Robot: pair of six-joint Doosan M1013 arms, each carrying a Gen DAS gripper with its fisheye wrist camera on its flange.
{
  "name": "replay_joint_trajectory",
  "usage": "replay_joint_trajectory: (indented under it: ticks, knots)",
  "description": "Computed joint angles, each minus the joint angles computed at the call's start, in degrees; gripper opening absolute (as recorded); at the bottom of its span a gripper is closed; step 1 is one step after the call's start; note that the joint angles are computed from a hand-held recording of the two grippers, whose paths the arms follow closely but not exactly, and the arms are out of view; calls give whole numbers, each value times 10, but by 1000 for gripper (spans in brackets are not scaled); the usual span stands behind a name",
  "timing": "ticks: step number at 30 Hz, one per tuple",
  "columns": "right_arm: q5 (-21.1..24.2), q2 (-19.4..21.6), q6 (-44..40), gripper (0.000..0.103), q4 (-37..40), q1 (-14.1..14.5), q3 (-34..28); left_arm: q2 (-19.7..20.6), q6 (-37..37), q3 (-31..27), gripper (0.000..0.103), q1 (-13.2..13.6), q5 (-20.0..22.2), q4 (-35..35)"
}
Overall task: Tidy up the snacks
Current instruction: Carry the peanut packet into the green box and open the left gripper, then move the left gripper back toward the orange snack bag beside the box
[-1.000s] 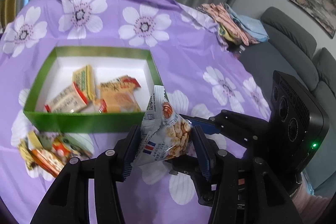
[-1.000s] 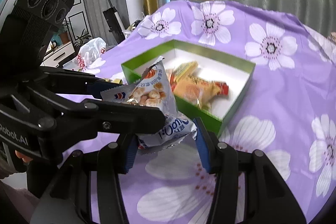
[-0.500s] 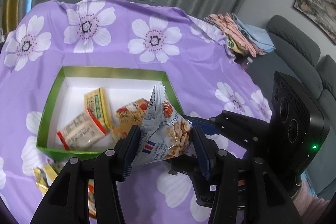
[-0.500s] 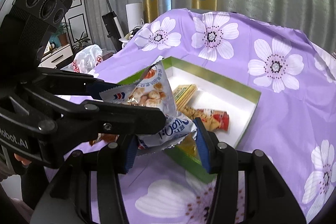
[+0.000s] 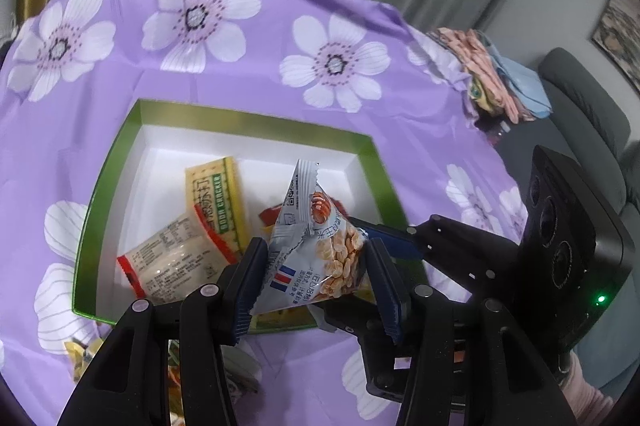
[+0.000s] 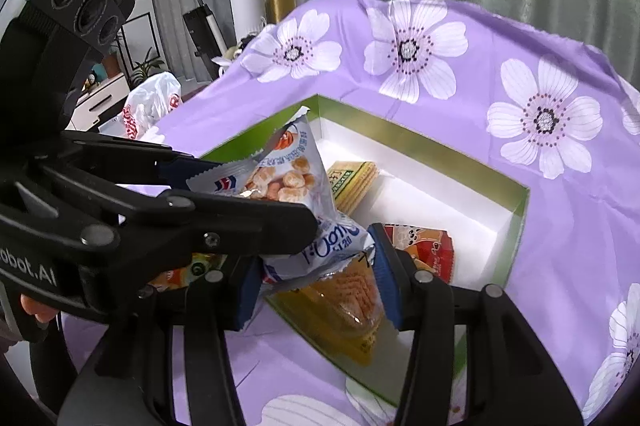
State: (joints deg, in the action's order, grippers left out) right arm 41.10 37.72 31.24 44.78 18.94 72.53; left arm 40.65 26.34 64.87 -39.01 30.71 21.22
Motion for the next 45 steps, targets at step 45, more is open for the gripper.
replay_joint_trajectory:
  ticks: [45]
  knots:
    - [-39, -94, -2, 84, 82, -29, 157, -107, -347, 161, 91, -50, 119, 184]
